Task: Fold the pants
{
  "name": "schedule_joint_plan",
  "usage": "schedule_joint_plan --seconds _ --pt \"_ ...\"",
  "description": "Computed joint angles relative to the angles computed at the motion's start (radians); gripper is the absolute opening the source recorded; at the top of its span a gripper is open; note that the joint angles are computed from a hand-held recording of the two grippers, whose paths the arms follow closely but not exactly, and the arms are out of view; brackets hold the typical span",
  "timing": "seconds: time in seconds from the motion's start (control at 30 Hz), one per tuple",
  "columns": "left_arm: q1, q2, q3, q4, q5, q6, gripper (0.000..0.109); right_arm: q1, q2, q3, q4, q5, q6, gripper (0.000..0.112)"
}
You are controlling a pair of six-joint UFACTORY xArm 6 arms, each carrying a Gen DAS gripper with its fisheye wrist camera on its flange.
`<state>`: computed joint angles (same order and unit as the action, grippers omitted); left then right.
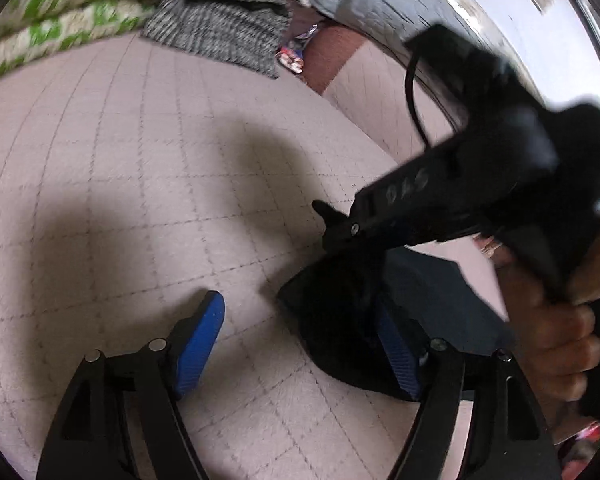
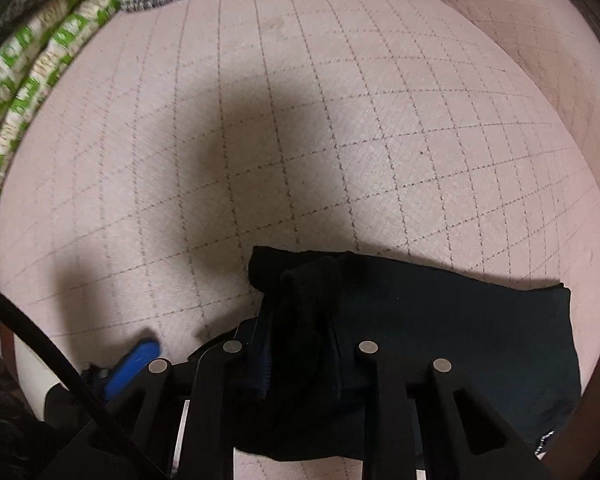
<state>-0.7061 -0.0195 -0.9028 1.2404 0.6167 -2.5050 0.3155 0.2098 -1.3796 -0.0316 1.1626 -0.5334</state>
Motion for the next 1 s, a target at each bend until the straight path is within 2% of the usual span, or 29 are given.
schedule_joint_plan --seconds 0.03,0.07,0.1,0.13,0.27,0.37,0.57,0.67,0.73,0.83,0.9,0.93,1.0 --pt "0.009 0.015 -0.014 0.035 -0.031 -0.016 0.029 -0.021 -0.015 -0.012 0.017 0.024 -0.026 0.023" --pt "0.033 0.033 -0.026 0.097 -0.104 -0.058 0.013 -0.036 -0.022 -0.021 0.037 0.036 -0.043 0.023" --pt "0.055 0.054 -0.044 0.125 -0.166 -0.071 0.01 -0.057 -0.022 -0.041 0.052 0.056 -0.066 0.023" --pt "0.06 0.064 -0.06 0.134 -0.186 -0.07 0.009 -0.075 -0.029 -0.054 0.066 0.069 -0.082 0.022" --pt "0.034 0.079 -0.117 0.138 -0.172 -0.046 0.009 -0.168 -0.043 -0.111 0.134 0.116 -0.173 0.022" --pt "0.035 0.139 -0.204 0.149 -0.217 -0.042 0.009 -0.244 -0.027 -0.144 0.177 0.121 -0.234 0.022" --pt "0.018 0.313 -0.407 -0.041 -0.26 0.223 0.011 -0.361 0.132 -0.322 0.229 0.151 -0.227 0.022" --pt "0.005 0.381 -0.48 -0.188 -0.289 0.376 0.021 -0.398 0.175 -0.324 0.23 0.091 -0.232 0.024" --pt "-0.022 0.394 -0.5 -0.249 -0.278 0.45 0.033 -0.427 0.197 -0.31 0.208 0.016 -0.231 0.029" --pt "-0.065 0.372 -0.483 -0.238 -0.248 0.433 0.049 -0.453 0.193 -0.248 0.158 -0.14 -0.23 0.031" --pt "-0.084 0.333 -0.431 -0.208 -0.241 0.367 0.052 -0.481 0.216 -0.272 0.171 -0.143 -0.224 0.049" --pt "-0.087 0.314 -0.402 -0.199 -0.239 0.337 0.052 -0.508 0.24 -0.317 0.2 -0.12 -0.217 0.052" --pt "-0.097 0.274 -0.341 -0.166 -0.224 0.248 0.052 -0.545 0.239 -0.335 0.281 -0.118 -0.219 0.052"
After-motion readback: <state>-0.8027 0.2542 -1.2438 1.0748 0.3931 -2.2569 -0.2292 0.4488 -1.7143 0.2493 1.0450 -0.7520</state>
